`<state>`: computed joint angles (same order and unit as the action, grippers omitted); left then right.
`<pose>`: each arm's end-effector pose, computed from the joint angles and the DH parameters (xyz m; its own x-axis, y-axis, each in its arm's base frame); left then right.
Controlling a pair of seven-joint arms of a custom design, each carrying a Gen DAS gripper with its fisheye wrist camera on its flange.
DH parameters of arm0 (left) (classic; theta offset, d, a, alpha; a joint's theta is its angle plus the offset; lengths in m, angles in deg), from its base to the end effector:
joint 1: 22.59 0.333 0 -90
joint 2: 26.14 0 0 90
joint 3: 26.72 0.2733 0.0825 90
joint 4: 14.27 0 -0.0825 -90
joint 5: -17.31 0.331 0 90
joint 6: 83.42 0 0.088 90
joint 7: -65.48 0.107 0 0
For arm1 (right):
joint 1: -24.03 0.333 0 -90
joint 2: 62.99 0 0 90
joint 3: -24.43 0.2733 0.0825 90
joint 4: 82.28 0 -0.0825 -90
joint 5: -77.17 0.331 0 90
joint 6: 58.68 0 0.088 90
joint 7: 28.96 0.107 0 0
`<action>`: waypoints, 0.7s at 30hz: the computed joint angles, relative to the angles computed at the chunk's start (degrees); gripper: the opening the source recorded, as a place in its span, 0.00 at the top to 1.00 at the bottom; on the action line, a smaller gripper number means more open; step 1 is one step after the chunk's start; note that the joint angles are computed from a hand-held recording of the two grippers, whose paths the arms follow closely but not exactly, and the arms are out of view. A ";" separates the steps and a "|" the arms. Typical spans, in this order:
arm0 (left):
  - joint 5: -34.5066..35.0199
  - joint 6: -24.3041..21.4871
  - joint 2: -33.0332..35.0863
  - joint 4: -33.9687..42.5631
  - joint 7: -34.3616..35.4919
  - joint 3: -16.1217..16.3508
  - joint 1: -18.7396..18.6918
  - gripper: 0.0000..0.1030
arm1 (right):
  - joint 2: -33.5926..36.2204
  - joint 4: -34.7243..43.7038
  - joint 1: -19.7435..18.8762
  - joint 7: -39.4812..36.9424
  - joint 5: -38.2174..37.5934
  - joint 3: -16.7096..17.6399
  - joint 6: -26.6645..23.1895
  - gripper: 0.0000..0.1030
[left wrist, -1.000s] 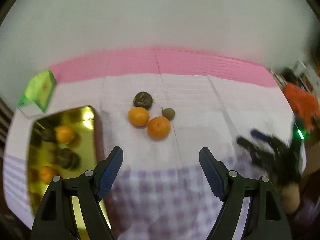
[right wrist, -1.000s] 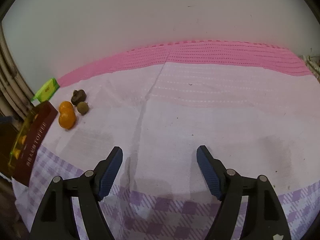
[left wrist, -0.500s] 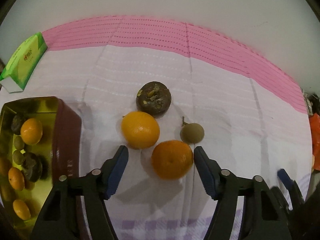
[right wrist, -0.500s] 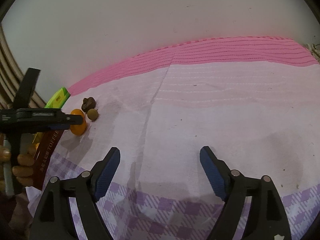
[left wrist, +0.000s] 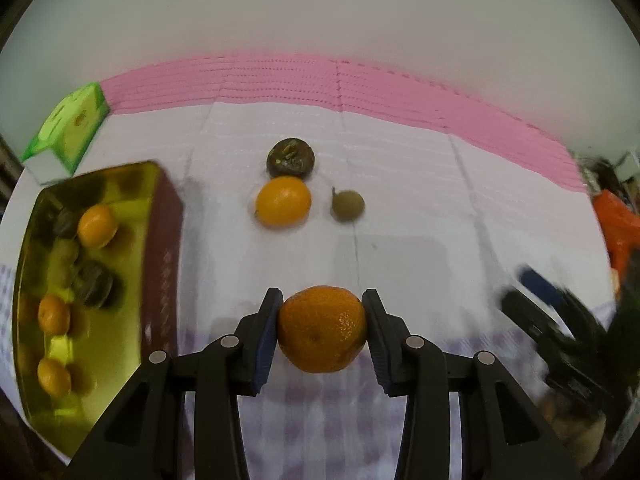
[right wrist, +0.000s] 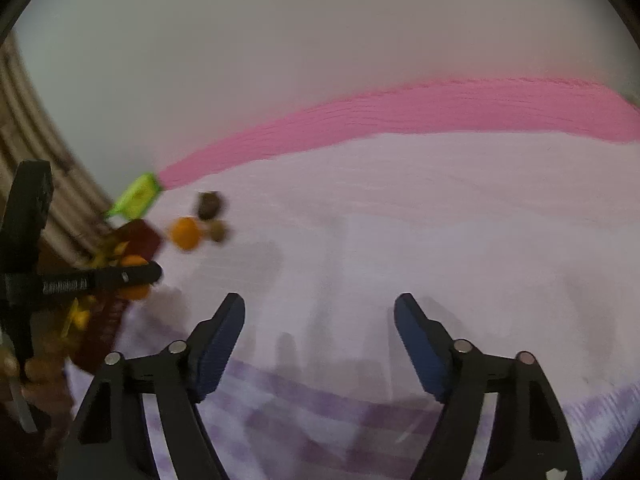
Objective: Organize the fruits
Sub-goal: 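Grasp a mandarin with the left gripper while the right gripper grasps a small brown fruit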
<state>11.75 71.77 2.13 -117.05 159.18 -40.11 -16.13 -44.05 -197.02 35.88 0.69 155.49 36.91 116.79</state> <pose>0.6274 -0.0566 0.3246 -0.0884 -0.9838 0.1561 -0.9097 0.0159 -0.4149 0.5406 0.1525 0.3275 0.2241 -0.9141 -0.3380 -0.7646 0.0501 -0.6425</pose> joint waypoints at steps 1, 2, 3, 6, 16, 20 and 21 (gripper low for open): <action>-1.94 0.40 -2.12 -2.77 1.49 -1.38 1.75 0.59 | 0.96 1.75 0.94 0.16 -3.59 -0.27 -1.00 0.32; -2.49 0.45 -3.00 -3.69 1.73 -1.44 1.91 0.59 | 1.79 3.16 1.20 0.73 -5.83 -0.25 -1.97 0.37; -3.88 1.19 -5.29 -6.61 2.92 -1.97 2.90 0.59 | 3.04 5.13 1.45 1.99 -8.67 -0.37 -3.47 0.40; -7.84 0.60 -9.39 -10.26 5.65 -2.16 4.39 0.59 | 8.65 12.33 3.67 8.85 -20.27 -2.23 -6.90 0.53; -15.12 1.21 -18.51 -18.36 10.68 2.60 2.79 0.59 | 22.61 29.66 11.31 31.59 -45.89 -10.04 -12.79 0.54; -17.14 1.41 -20.15 -19.96 11.75 4.06 2.22 0.59 | 24.72 33.28 11.02 34.91 -50.98 -9.74 -15.08 0.78; -17.29 1.17 -20.40 -19.98 11.67 4.46 2.08 0.59 | 24.54 32.99 10.47 34.99 -51.61 -9.01 -15.06 0.78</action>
